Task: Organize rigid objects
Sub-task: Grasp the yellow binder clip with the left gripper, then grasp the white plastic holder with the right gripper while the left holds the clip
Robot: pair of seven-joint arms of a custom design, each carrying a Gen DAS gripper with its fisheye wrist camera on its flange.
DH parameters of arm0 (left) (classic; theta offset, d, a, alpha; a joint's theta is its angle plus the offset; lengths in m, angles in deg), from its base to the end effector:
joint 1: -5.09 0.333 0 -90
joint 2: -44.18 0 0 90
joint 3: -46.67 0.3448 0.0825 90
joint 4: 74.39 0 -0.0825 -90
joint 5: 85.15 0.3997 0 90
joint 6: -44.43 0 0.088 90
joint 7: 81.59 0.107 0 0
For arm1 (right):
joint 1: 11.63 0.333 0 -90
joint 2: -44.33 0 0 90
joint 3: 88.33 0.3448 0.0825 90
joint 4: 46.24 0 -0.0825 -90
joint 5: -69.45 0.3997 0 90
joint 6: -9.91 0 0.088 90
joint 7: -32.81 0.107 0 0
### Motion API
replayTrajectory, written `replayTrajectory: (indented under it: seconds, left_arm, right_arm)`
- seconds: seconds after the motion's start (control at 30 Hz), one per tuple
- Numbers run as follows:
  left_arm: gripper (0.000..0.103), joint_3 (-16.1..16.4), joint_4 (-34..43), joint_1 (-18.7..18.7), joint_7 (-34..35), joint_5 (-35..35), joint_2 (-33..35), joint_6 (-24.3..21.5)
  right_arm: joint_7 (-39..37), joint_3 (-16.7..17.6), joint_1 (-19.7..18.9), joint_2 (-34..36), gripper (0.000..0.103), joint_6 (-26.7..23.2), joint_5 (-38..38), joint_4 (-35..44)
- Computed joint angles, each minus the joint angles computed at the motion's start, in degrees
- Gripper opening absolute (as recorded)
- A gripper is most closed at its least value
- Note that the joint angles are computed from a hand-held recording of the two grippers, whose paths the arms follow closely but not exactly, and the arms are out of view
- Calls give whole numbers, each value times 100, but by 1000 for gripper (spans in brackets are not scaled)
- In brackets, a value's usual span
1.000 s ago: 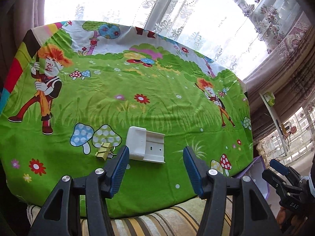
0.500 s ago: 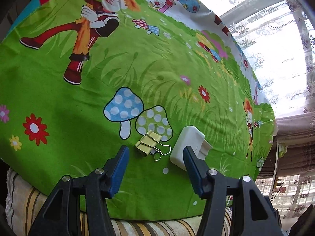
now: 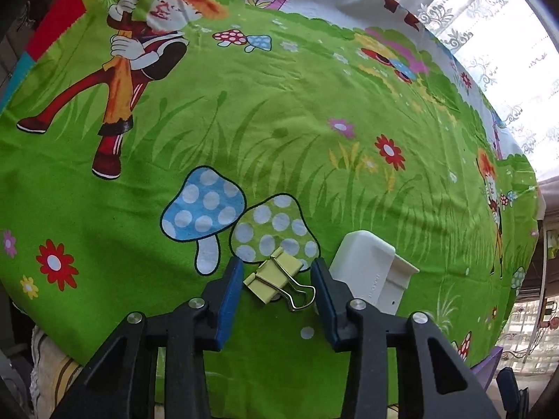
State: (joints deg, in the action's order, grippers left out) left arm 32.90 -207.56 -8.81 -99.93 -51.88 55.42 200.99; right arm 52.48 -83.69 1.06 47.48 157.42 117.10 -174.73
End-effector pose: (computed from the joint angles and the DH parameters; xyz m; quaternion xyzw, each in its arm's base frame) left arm 0.4791 -0.2742 0.2924 -0.9330 0.3211 -0.1476 0.0675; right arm 0.5432 0.1562 0.3859 -0.8989 0.3262 -0.0354 0.2902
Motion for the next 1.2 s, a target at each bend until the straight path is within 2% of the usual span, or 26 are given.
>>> replayTrajectory:
  seconds: [0.13,0.2,0.37,0.57,0.7,0.9,1.07,1.2]
  left_arm:
    - [39,-18,-38,-54,282,247,-30,-77]
    - [39,-3,-162,-58,252,331,-112,134]
    - [39,-35,-232,-196,246,574,-288,46]
    - [39,25,-590,-350,-819,1382,-791,-23]
    - [39,-7,-855,-332,-1513,1813,-1053,-25]
    - [39,-79,-1183,-268,-2442,2362,-1346,-25]
    - [39,-93,-1215,-216,-2735,2705,-1370,11]
    - [39,-95,-1251,-188,-2997,2959,-1398,30]
  right_arm:
    - [40,0,-11,30,85,-29,-30,17]
    - [53,4,-16,40,85,-37,-40,23]
    - [114,41,-8,109,86,-64,-126,52]
    - [458,109,15,275,89,-332,-432,183]
    - [707,219,85,402,89,-293,-520,243]
    - [1656,362,209,771,89,-294,-921,524]
    - [2569,515,259,1147,90,-252,-1230,834]
    - [3193,639,308,1328,94,2,-1486,946]
